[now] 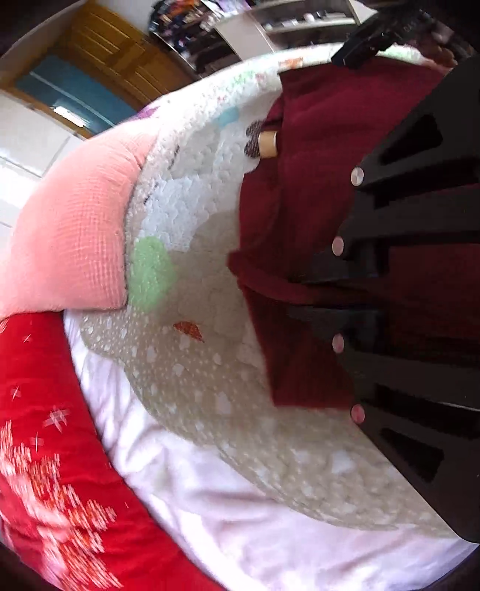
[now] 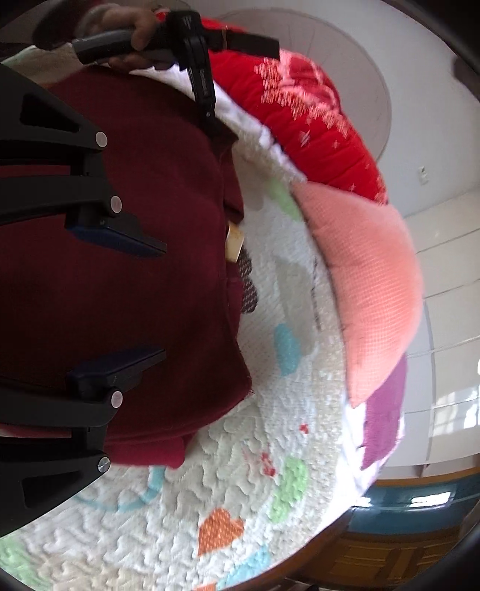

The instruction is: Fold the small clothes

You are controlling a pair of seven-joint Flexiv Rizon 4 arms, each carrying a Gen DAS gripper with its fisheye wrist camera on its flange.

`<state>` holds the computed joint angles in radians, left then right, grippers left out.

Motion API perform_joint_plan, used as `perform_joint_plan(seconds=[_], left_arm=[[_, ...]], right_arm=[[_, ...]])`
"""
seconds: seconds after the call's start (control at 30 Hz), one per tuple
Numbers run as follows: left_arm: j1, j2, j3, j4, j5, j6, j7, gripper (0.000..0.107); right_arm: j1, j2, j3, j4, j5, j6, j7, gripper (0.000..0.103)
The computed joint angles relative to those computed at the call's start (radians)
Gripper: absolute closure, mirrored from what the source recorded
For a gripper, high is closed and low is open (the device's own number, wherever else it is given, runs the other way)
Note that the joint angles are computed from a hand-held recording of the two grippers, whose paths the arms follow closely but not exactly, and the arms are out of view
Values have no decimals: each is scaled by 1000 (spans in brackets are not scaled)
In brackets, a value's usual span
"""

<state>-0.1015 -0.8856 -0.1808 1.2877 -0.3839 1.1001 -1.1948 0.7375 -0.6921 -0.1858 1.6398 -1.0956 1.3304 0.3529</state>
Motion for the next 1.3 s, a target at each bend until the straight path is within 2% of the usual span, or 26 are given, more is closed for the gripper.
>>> perform_joint_plan(seconds=[0.1, 0.17, 0.23, 0.27, 0.3, 0.37, 0.47, 0.63, 0.77, 0.87, 1.0, 1.17, 1.3], left_arm=[[44, 71, -46, 153, -31, 119, 41, 86], [96, 116, -107, 264, -73, 185, 87, 86], [143, 154, -169, 371, -118, 267, 124, 84], [168, 166, -201, 411, -137, 295, 142, 83], [184, 176, -222, 442, -147, 316, 156, 81], [208, 194, -256, 502, -154, 383, 175, 80], [204, 215, -250, 543, -121, 437, 162, 77], [198, 240, -238, 571, -64, 456, 122, 77], [181, 250, -217, 580, -17, 472, 101, 77], [195, 253, -237, 589, 0, 472, 93, 77], [177, 257, -212, 587, 19, 468, 70, 77], [160, 256, -191, 578, 34, 463, 52, 77], [144, 250, -170, 566, 41, 459, 36, 77]], right_arm=[[27, 44, -10, 43, -61, -37, 25, 54], [14, 47, 12, 52, -79, -52, 45, 51], [-31, 15, 92, 27, 35, -103, -42, 43], [-55, -9, 138, 4, 121, -130, -121, 43], [-57, -22, 152, -13, 159, -159, -163, 43], [-30, -16, 142, -30, 194, -208, -197, 43], [6, 1, 88, -24, 154, -117, -140, 43], [47, 4, 78, -54, 137, -140, -169, 43], [69, 7, 62, -37, 106, -105, -117, 43], [81, 16, 68, -14, 96, -120, -93, 43], [87, 45, 64, 40, 55, -128, -29, 43], [59, 78, 82, 94, -11, -130, 53, 43], [16, 55, 142, 75, 48, -158, -16, 43]])
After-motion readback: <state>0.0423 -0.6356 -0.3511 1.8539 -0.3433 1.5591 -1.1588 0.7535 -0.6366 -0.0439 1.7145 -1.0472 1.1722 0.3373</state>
